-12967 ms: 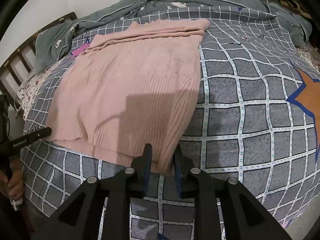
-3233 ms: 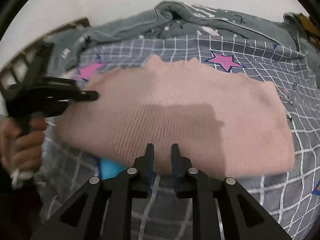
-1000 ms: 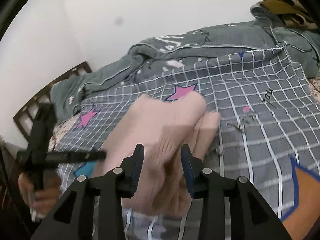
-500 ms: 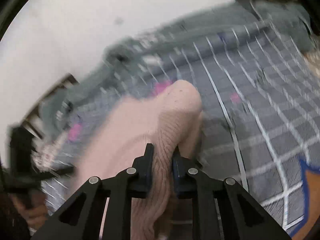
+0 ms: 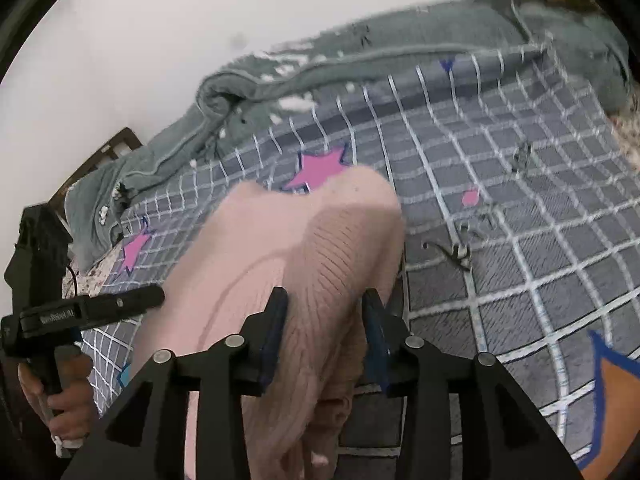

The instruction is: Fold small clothes

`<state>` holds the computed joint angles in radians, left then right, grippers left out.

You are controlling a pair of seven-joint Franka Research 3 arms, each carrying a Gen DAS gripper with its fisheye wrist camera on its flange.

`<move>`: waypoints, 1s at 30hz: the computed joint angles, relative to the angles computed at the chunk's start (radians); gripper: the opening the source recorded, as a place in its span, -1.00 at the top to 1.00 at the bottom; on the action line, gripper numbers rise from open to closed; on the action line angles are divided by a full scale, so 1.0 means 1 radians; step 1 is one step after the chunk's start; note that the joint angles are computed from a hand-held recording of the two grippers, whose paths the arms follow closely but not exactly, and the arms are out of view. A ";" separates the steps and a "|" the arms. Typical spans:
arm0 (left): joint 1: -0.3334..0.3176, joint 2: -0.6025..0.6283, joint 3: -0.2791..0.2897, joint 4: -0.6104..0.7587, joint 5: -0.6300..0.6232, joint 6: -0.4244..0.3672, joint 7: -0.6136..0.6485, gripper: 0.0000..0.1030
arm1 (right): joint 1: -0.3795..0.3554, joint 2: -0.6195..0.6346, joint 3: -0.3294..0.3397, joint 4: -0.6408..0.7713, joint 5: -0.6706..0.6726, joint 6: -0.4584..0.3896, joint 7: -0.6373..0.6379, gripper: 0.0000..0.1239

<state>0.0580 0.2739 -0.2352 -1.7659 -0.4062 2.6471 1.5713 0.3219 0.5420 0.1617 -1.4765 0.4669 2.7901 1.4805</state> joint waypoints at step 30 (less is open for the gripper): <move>0.076 0.025 -0.038 0.030 -0.141 0.069 0.142 0.34 | -0.019 0.145 0.109 0.259 0.200 -0.029 -0.170 0.61</move>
